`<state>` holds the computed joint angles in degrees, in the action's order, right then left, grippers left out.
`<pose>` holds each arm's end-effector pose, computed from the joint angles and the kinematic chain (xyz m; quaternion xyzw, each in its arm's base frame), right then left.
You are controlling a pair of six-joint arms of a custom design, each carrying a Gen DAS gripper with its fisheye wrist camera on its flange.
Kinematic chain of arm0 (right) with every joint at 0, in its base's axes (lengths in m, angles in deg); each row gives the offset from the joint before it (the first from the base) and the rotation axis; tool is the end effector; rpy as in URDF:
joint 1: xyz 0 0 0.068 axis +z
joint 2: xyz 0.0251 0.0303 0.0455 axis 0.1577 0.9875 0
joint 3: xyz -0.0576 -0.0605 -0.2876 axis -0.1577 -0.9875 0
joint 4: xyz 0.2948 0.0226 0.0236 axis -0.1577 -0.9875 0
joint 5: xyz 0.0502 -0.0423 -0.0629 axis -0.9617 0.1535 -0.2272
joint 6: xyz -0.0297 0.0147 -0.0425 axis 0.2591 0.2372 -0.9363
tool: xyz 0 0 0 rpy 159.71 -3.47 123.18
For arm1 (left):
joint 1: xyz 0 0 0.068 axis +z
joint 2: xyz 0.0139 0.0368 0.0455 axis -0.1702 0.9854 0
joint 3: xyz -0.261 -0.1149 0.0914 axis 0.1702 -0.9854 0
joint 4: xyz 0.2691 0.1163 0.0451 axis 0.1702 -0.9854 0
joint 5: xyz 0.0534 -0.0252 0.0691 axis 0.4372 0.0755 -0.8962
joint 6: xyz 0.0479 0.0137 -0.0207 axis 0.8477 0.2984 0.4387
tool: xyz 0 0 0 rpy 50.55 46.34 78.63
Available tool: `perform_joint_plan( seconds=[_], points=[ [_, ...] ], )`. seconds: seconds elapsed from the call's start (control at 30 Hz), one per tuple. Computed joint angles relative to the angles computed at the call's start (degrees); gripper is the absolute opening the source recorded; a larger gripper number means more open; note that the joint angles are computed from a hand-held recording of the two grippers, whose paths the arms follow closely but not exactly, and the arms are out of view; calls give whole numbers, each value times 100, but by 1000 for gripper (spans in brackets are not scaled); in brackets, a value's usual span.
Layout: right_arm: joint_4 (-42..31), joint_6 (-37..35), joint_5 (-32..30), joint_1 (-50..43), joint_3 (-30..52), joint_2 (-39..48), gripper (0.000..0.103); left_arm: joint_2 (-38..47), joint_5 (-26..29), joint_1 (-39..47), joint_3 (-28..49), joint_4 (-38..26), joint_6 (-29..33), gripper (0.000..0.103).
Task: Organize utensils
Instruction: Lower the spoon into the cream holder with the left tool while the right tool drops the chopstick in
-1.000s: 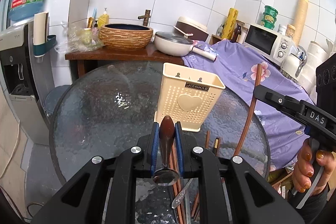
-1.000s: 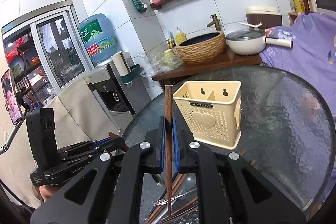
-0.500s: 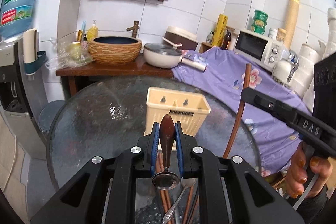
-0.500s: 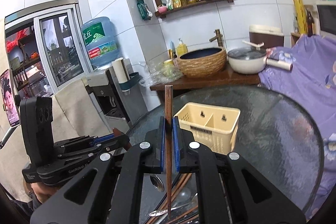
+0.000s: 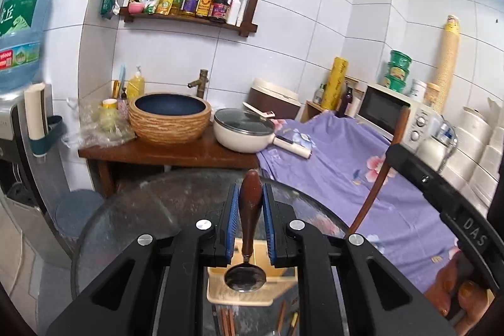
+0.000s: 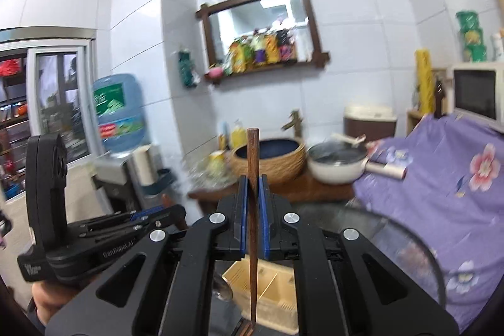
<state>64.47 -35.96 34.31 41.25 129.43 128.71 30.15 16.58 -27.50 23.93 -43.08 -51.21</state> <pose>0.1905 0.1067 0.3357 -0.0198 0.7718 0.1322 0.6217 0.2036 -0.0702 0.3028 0.0899 0.8277 -0.1907 0.5200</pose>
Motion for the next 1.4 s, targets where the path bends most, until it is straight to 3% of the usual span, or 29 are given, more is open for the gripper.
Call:
perform_joint_plan(
  seconds=[0.37, 0.63, 1.27, 1.33, 1.4],
  points=[
    [1375, -43, 158, -476, -310, 1200, 8, 1469, -543, -299, 46, 1158, -182, 15],
    [1976, 127, -99, -702, -696, 1953, 8, 2231, -463, -237, -267, 1807, -143, 15],
    [2324, 353, -411, -966, -1142, 2367, 8, 3114, -555, -315, -408, 2168, 79, 15],
    [2281, 389, -424, -996, -1205, 2281, 15, 2989, -508, -253, -517, 2283, 49, 17],
    [2248, 466, -471, -1022, -1319, 2118, 41, 2808, -469, -224, -607, 2284, 60, 23]
  ],
)
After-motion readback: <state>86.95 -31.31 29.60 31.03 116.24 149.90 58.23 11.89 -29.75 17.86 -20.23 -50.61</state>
